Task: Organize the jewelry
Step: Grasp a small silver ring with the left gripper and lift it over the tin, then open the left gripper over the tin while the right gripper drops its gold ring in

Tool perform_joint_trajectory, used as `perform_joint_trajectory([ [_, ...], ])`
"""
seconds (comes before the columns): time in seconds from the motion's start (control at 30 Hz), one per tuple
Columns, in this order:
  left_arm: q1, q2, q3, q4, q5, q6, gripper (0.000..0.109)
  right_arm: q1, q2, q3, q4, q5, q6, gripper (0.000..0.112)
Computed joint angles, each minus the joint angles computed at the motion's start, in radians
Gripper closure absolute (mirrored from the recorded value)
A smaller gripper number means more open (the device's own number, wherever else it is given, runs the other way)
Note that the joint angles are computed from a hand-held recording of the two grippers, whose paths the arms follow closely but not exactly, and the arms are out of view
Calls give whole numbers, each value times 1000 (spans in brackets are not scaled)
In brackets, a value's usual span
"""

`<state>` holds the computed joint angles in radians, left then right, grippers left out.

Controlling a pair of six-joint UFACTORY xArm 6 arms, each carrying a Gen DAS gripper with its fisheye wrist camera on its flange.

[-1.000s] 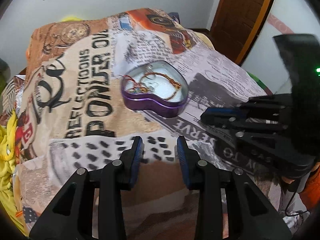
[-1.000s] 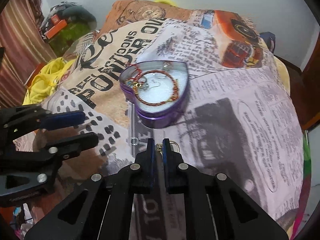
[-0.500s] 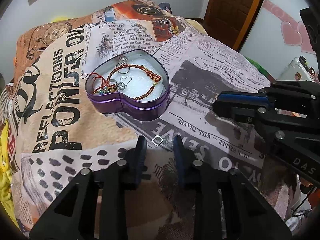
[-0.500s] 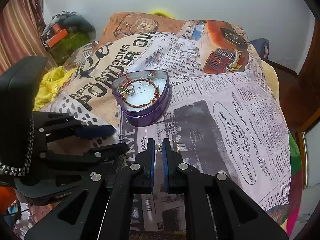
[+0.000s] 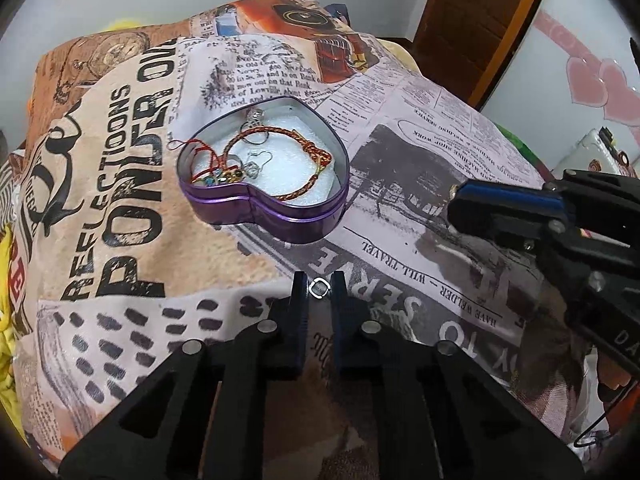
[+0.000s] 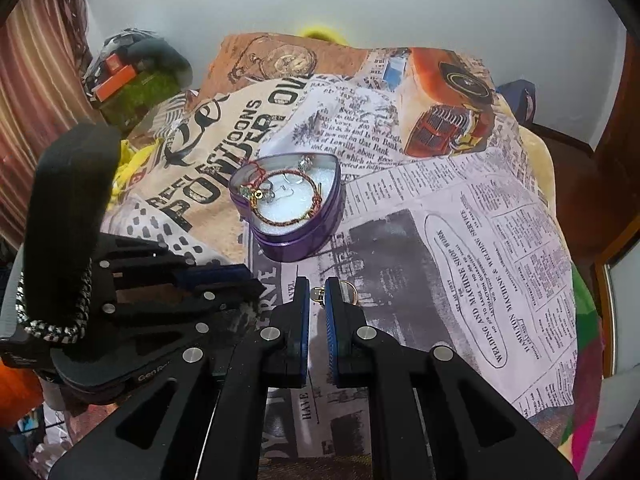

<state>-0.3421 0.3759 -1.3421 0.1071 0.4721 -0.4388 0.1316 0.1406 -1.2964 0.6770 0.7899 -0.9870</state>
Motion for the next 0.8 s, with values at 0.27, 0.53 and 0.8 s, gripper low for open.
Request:
perform_joint_trajectory([
  [0.27, 18, -105, 72, 128, -54, -121, 99, 6, -9, -23, 29, -18, -13, 105],
  [0.53, 41, -168, 80, 253, -97, -227, 99, 15, -14, -50, 77, -29, -26, 106],
  [0.8, 71, -178, 54, 324, -123, -268, 99, 25, 11, -100, 131, -32, -47, 106],
])
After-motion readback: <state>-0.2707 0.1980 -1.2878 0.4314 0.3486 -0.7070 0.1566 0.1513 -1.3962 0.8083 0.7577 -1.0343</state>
